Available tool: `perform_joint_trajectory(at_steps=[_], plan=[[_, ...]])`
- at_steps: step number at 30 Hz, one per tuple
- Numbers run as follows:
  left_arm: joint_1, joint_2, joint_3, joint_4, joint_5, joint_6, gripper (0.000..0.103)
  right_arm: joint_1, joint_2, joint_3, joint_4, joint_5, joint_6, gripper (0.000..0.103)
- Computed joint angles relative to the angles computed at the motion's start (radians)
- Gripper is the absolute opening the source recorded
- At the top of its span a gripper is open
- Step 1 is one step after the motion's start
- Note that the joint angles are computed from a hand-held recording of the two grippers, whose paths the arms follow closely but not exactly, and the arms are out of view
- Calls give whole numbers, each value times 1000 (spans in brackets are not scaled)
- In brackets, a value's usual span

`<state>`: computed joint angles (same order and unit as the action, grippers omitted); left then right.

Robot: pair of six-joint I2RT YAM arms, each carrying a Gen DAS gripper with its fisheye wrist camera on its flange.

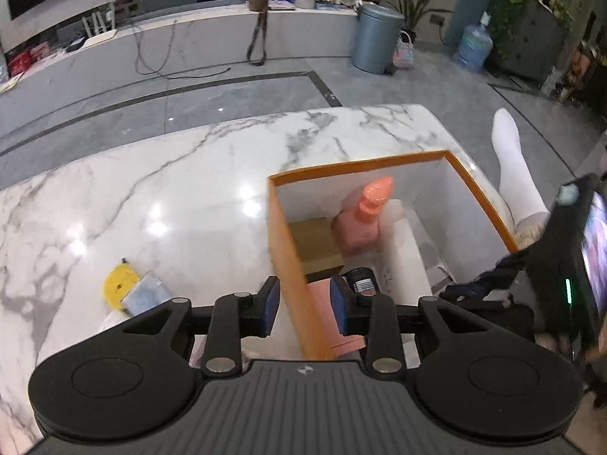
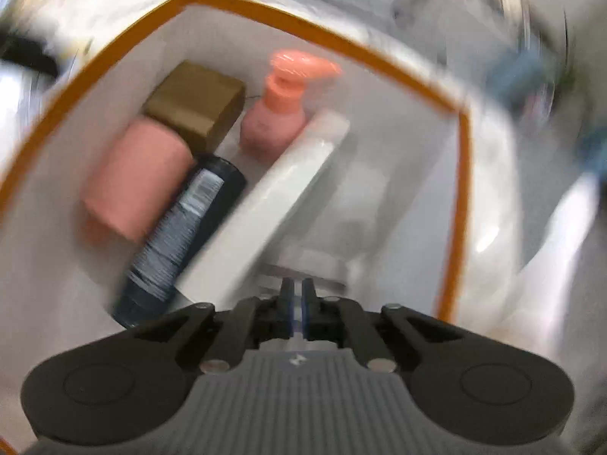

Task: Organize rigid objects
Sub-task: 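Lower the white box into the orange box with left tool while right tool places the plaid case, then move both open tools back toward the remaining objects on the table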

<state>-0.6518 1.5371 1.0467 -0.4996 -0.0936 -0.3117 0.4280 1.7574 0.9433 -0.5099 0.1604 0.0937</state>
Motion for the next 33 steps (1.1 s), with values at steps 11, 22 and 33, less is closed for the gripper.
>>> perform_joint_trajectory(at_steps=[11,22,33], plan=[[123,-152,-166,8,51,63,37,47,-21,23,-144,0,-78,7],[279,-284,-300,-58,50,162,37,80,41,44,-259,-4,-133,7],[440,-306,-393,-41,74,277,38,96,45,17,-232,24,-82,10]])
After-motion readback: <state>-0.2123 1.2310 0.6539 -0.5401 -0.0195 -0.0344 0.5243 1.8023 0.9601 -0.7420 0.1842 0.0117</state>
